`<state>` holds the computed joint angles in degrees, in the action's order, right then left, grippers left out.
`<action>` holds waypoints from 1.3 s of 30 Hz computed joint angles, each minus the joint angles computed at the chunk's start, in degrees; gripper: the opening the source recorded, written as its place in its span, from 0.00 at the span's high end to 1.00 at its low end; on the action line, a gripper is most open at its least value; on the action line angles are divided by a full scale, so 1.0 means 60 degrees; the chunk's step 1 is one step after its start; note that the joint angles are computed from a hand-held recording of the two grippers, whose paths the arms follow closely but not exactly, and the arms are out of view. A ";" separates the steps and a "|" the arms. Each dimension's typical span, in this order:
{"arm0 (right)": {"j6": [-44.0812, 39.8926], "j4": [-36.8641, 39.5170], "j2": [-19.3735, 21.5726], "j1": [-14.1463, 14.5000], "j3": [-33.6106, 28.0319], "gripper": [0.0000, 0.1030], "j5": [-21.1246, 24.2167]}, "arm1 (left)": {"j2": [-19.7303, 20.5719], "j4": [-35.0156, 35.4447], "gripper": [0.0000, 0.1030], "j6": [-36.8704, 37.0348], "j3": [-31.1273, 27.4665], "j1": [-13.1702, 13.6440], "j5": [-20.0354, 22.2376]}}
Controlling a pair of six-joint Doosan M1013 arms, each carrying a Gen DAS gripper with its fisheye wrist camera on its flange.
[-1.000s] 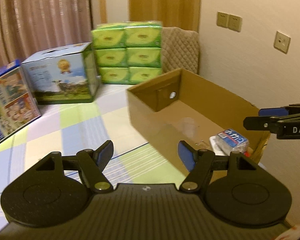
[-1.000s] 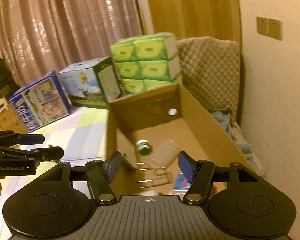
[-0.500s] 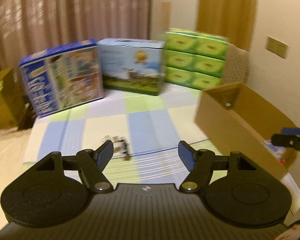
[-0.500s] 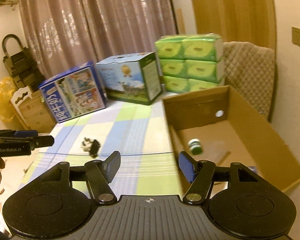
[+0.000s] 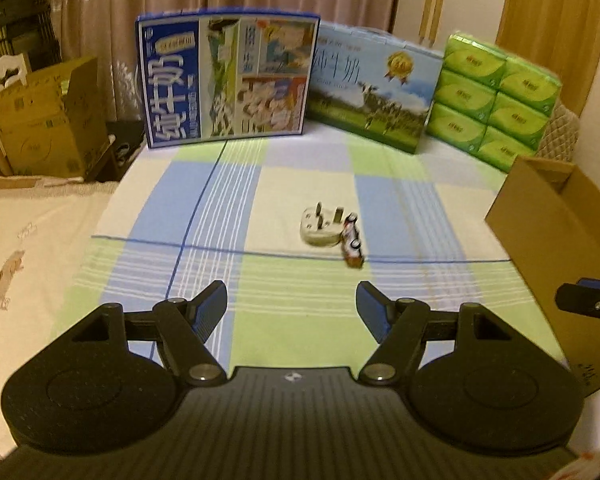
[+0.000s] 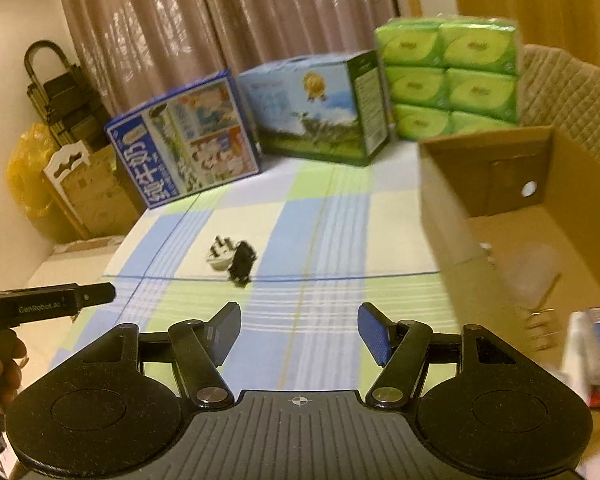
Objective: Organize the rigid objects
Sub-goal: 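Move both tools back over the cloth toward the white plug and toy car, then close the right tool on the black toy car and lift it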
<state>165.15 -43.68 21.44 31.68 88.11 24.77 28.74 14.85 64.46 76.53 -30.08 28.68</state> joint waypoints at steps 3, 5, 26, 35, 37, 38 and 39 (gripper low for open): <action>0.0137 -0.0475 0.0321 0.0061 -0.0132 0.40 -0.0245 | 0.0201 -0.0163 0.35 0.0087 -0.0064 0.0074 -0.0048; -0.0042 -0.0408 0.0534 0.0049 -0.0234 0.40 -0.0480 | 0.0342 -0.0279 0.35 0.0271 -0.0171 0.0094 0.0004; -0.4271 0.2977 0.2310 -0.0493 -0.2041 0.40 -0.1587 | 0.1916 0.0320 0.35 0.0543 -0.2361 0.0308 0.0914; -0.6087 0.4045 0.2989 -0.0591 -0.2822 0.47 -0.1517 | 0.2098 -0.0080 0.35 0.0352 -0.2654 0.0417 0.1074; -0.6565 0.4455 0.3090 -0.0606 -0.2909 0.48 -0.1604 | 0.2133 -0.0178 0.35 0.0318 -0.2723 0.0435 0.1127; -0.6858 0.4655 0.3153 -0.0608 -0.2970 0.48 -0.1633 | 0.2138 -0.0182 0.35 0.0258 -0.2731 0.0444 0.1114; -0.7051 0.4739 0.3227 -0.0602 -0.3044 0.48 -0.1630 | 0.2146 -0.0183 0.35 0.0201 -0.2746 0.0453 0.1117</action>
<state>122.85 -15.25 40.80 28.07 69.84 14.99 41.62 13.75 65.66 60.05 -27.36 35.39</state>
